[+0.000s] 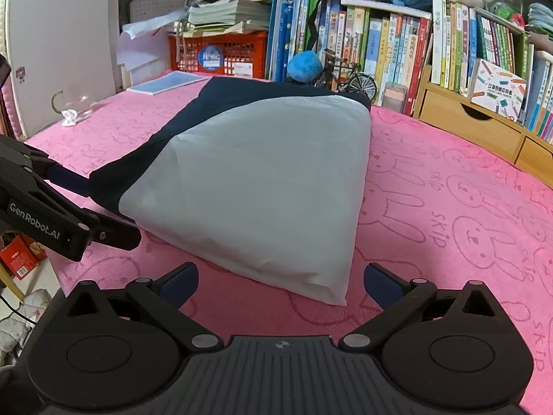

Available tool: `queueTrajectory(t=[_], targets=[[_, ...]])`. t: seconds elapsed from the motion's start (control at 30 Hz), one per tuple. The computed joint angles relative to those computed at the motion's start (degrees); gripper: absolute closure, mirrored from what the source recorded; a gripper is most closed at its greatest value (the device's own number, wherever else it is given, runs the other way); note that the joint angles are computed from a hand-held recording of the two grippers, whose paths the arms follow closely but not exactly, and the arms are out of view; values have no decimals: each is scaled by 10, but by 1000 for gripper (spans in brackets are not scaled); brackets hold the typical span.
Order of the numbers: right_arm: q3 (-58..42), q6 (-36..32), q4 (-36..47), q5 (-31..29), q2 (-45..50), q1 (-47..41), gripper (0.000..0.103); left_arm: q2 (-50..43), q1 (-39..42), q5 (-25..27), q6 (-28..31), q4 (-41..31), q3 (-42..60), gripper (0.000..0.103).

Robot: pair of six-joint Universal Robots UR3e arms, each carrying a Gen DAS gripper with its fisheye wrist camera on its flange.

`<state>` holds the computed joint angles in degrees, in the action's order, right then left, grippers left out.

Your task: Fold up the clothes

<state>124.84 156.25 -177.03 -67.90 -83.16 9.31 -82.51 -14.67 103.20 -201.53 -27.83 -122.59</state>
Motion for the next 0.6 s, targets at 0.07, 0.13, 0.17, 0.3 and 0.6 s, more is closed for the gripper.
queueTrajectory(t=[0.07,0.13,0.17,0.3,0.6], targets=[[-2,0,0,-1,2,1,0,-2,0,-3,0,5,1,0],[-5,0,1,-2,4,2,0,-4,1,-7,0,7,2,0],[-7,1,1,-4,5,4,0,-6,1,-8,-1,7,2,0],[-9,5,1,-7,9,7,0,-18,-4,1,-7,10,8,0],[-10,6,1,-12,15,12,0,-26,-2,0,-9,4,11,0]])
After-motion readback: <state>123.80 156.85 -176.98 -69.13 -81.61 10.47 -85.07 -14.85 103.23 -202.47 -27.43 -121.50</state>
